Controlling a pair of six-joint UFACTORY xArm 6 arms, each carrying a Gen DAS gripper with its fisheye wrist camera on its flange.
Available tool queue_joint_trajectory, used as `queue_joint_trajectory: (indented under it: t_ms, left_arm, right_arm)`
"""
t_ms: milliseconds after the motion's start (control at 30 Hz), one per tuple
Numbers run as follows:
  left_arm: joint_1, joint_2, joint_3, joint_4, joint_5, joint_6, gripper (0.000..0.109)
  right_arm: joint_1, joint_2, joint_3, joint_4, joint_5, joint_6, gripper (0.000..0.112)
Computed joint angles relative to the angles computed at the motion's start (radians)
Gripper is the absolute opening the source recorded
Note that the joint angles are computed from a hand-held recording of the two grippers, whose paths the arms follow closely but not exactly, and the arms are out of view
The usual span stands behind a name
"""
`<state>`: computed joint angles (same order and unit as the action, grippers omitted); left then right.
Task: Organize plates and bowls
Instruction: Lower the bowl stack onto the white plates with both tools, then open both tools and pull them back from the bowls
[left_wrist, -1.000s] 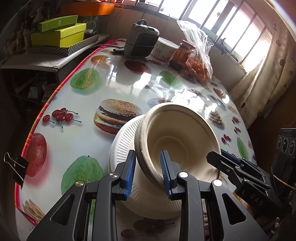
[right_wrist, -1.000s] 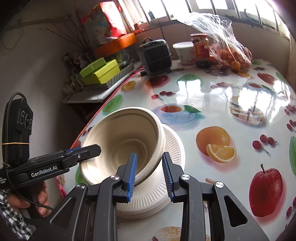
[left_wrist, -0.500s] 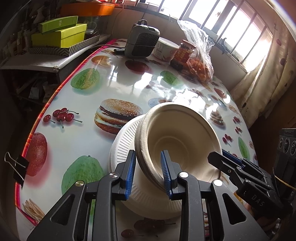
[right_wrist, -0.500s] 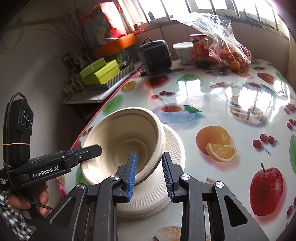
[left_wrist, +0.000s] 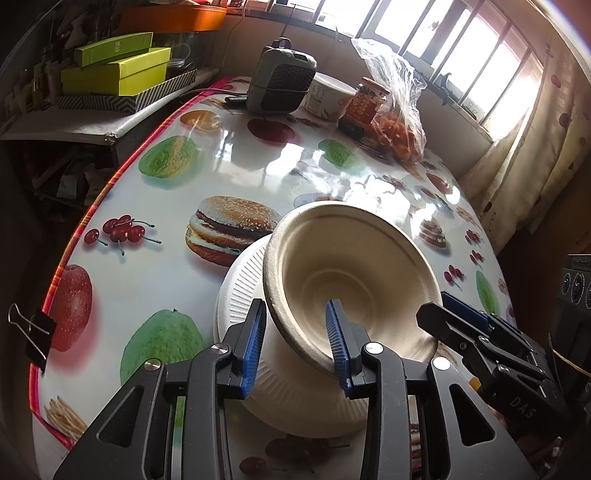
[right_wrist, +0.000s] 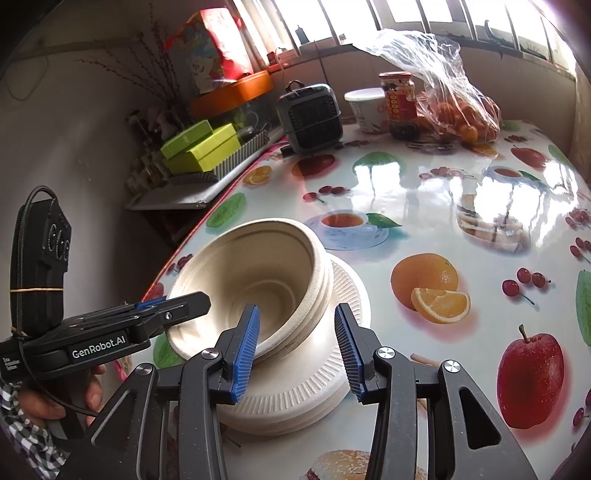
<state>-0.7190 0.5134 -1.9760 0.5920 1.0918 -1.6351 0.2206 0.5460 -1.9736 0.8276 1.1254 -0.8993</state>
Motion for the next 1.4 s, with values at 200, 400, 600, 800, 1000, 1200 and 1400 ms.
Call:
queue_joint_trajectory:
  t_ms: [200, 400, 600, 800, 1000, 1200, 1400]
  left_arm:
    - [-0.003, 0.007, -0.011, 0.003, 0.008, 0.001, 0.039]
    - [-0.007, 0.006, -0.018, 0.012, 0.018, 0.003, 0.042]
    - [-0.018, 0.015, -0.043, 0.029, 0.046, 0.003, 0.044]
    - [-0.039, 0.046, -0.106, 0.053, 0.120, 0.016, 0.045]
    - [-0.064, 0.062, -0.147, 0.087, 0.175, 0.023, 0.045]
    - [-0.089, 0.064, -0.156, 0.118, 0.208, 0.004, 0.045]
    - [-0.139, 0.087, -0.182, 0.178, 0.318, -0.005, 0.045]
  right_arm:
    - [-0.002, -0.007, 0.009, 0.004, -0.008, -0.006, 0.046]
    - [-0.004, -0.017, 0.023, 0.011, -0.016, -0.012, 0.050]
    - [-0.008, -0.035, 0.049, 0.023, -0.035, -0.023, 0.053]
    - [-0.014, -0.065, 0.091, 0.039, -0.057, -0.043, 0.056]
    - [-0.020, -0.112, 0.154, 0.061, -0.099, -0.081, 0.057]
    - [-0.025, -0.174, 0.247, 0.087, -0.159, -0.150, 0.057]
    - [-0.033, -0.235, 0.356, 0.100, -0.236, -0.240, 0.061]
